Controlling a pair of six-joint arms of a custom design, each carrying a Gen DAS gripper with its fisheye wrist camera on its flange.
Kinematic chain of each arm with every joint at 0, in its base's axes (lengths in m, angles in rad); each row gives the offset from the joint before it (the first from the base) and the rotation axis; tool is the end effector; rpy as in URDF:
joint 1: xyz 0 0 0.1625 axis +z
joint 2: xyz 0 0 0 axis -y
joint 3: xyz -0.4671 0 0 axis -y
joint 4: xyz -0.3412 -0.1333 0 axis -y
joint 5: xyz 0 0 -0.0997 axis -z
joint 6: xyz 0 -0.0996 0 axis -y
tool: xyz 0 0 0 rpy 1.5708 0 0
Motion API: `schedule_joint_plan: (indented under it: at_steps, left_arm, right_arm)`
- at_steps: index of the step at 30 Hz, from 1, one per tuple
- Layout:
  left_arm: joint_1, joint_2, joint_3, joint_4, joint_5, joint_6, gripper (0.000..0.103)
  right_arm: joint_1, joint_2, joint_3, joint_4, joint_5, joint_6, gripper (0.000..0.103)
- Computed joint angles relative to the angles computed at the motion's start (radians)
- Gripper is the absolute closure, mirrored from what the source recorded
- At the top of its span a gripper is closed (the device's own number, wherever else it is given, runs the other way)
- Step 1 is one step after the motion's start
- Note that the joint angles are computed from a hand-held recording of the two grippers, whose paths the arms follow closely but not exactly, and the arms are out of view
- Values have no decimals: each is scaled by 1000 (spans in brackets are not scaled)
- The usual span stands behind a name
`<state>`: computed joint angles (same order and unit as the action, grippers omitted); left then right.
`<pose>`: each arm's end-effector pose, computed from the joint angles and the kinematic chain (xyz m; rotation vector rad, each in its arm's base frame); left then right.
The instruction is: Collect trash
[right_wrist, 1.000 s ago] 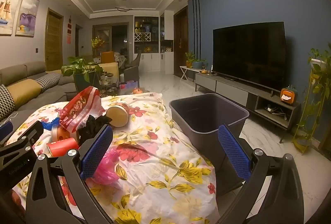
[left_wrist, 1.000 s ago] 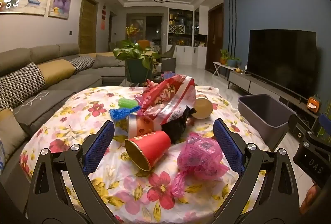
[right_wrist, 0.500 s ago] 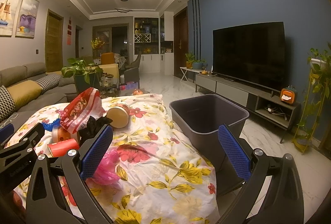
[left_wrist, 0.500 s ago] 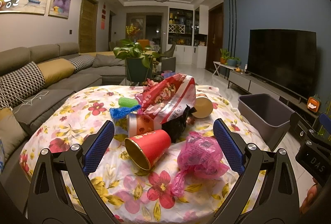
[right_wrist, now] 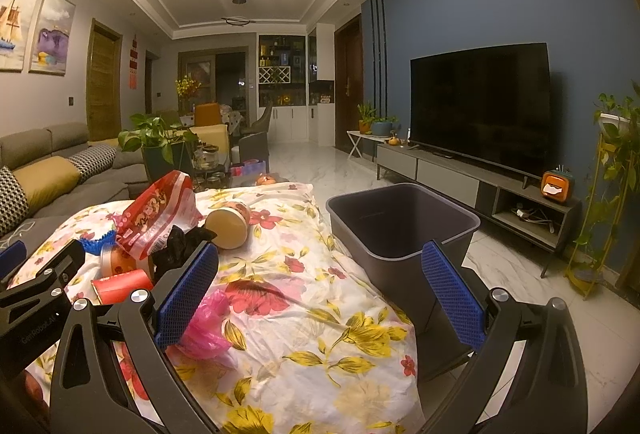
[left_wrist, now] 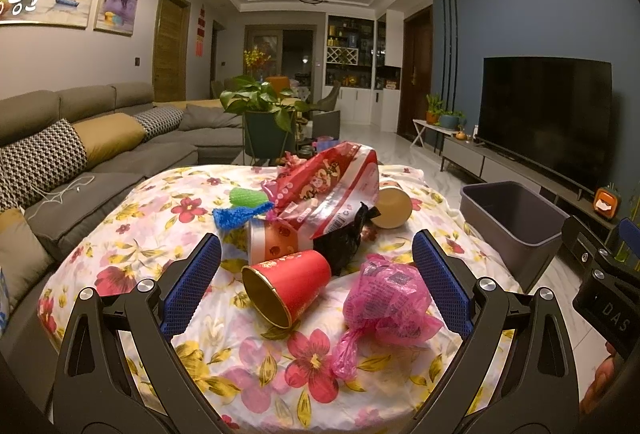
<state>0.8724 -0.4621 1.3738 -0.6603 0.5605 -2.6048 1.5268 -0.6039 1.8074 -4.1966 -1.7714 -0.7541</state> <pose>-0.2535 -0.6405 -0.0087 0.4133 1.9164 -1.4733 0.0862 -0.6227 0.1935 0.5271 -1.9153 1.4937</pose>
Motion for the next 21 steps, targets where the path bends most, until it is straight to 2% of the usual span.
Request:
schedule_joint_plan:
  at_steps: [21]
  left_arm:
    - [4,0,5,5,-1,-22,8]
  right_arm:
    - [-1,-1,0,-4,1,3,5]
